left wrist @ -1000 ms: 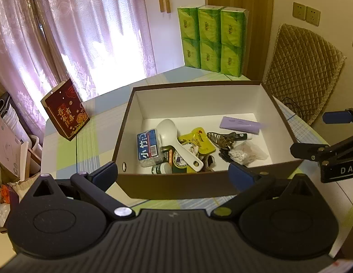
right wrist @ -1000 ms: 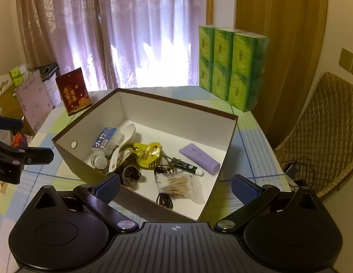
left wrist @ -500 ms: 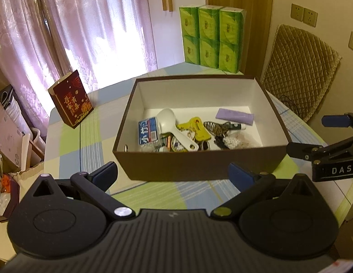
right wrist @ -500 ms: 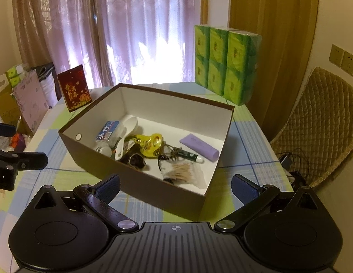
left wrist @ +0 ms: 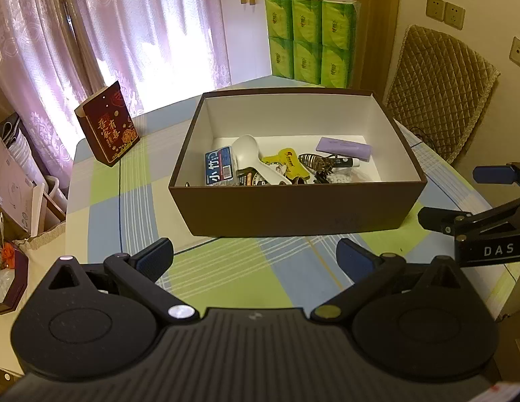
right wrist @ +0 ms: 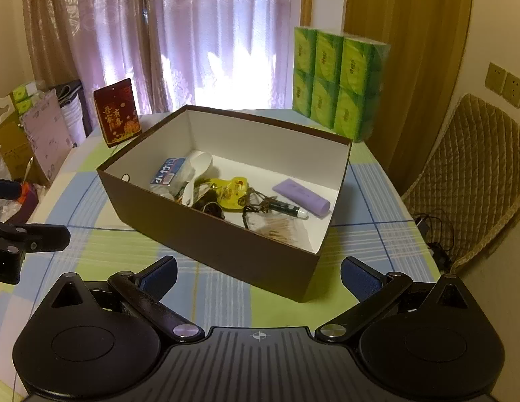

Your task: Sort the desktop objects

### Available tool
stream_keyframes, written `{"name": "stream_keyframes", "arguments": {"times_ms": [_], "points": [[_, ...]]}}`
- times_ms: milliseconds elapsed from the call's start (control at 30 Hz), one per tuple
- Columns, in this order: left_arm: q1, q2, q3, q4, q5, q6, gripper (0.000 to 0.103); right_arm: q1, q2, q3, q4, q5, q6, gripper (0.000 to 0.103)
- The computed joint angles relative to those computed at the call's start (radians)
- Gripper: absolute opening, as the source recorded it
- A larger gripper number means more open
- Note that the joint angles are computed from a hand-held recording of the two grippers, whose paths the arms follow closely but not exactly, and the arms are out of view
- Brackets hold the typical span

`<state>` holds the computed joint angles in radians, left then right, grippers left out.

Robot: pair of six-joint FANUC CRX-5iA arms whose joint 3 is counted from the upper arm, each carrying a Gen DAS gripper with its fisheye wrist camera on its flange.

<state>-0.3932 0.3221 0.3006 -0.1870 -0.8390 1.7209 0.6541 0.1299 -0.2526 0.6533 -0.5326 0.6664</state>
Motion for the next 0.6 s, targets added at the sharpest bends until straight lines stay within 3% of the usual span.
{"name": "stream_keyframes", "arguments": {"times_ms": [600], "points": [[0.004, -0.069, -0.091, 0.000, 0.030, -0.014, 0.102, 0.041, -0.044, -0.077, 0.107, 0.001, -0.164, 0.101]]}}
